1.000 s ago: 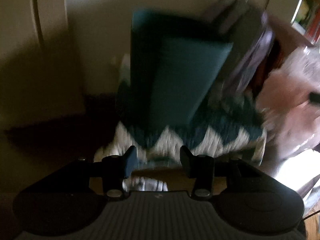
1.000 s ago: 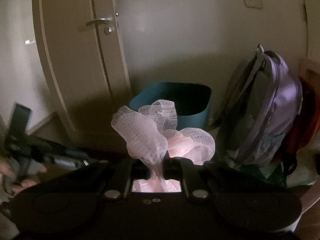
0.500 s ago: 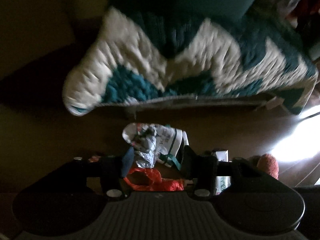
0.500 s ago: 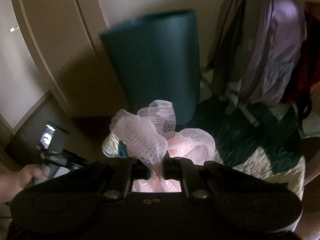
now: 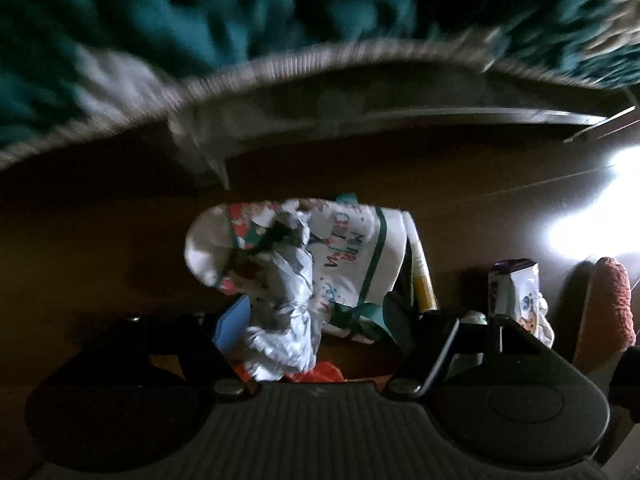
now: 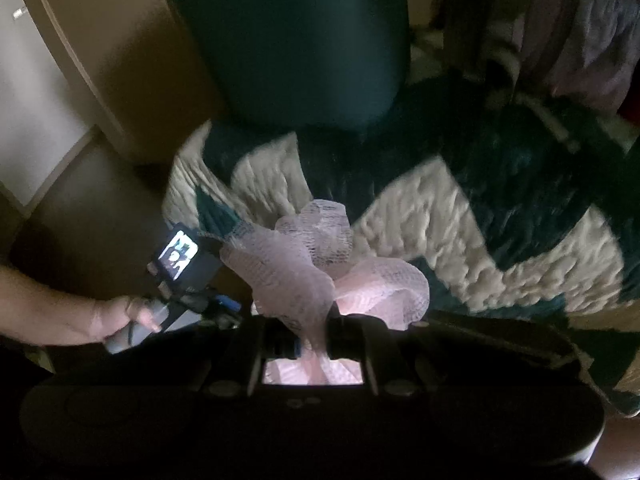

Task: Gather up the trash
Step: 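Lift both held items up and carry them over the green bin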

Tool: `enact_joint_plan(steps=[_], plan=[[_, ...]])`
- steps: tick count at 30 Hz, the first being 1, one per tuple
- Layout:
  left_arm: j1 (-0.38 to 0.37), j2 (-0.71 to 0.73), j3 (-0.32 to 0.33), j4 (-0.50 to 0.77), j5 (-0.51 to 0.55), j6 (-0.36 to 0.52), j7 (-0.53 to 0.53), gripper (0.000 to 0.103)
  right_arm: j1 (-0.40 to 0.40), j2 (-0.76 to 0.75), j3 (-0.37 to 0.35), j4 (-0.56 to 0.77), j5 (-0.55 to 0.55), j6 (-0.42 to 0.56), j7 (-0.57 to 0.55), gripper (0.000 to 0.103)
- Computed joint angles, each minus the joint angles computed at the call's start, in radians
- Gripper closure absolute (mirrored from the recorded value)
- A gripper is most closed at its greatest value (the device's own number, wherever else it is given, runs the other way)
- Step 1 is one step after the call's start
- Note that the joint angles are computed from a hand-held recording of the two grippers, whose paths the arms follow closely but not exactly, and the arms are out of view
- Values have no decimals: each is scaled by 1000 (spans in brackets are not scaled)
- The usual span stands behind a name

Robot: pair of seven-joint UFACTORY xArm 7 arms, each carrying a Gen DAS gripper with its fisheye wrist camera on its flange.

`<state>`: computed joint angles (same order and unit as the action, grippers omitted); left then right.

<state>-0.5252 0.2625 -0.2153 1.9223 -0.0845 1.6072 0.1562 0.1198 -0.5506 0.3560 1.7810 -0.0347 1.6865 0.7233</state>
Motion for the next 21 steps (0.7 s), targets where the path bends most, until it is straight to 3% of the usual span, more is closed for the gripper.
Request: enact_joint_plan(steps=[6, 14, 15, 17, 19, 21], plan=[[-4, -4, -3, -124, 21, -112, 16, 30, 50, -85, -44, -198, 63, -97, -22, 94], [-9, 18, -3, -191, 32, -165, -7, 32, 73, -134, -61, -331, 113, -165, -2, 94], [-8, 16, -4, -202, 34, -174, -5, 34, 74, -136, -62, -338, 116, -167, 0, 94], [-9, 15, -2, -214, 46, -184, -12, 49, 76, -141, -64, -354, 121, -174, 7, 94], [-13, 23, 2, -214, 65, -187, -34, 69, 78, -145, -66, -371, 125, -184, 13, 94], [-9, 33, 5, -206, 62, -184, -53, 69, 80, -147, -66, -371, 126, -180, 19, 94]])
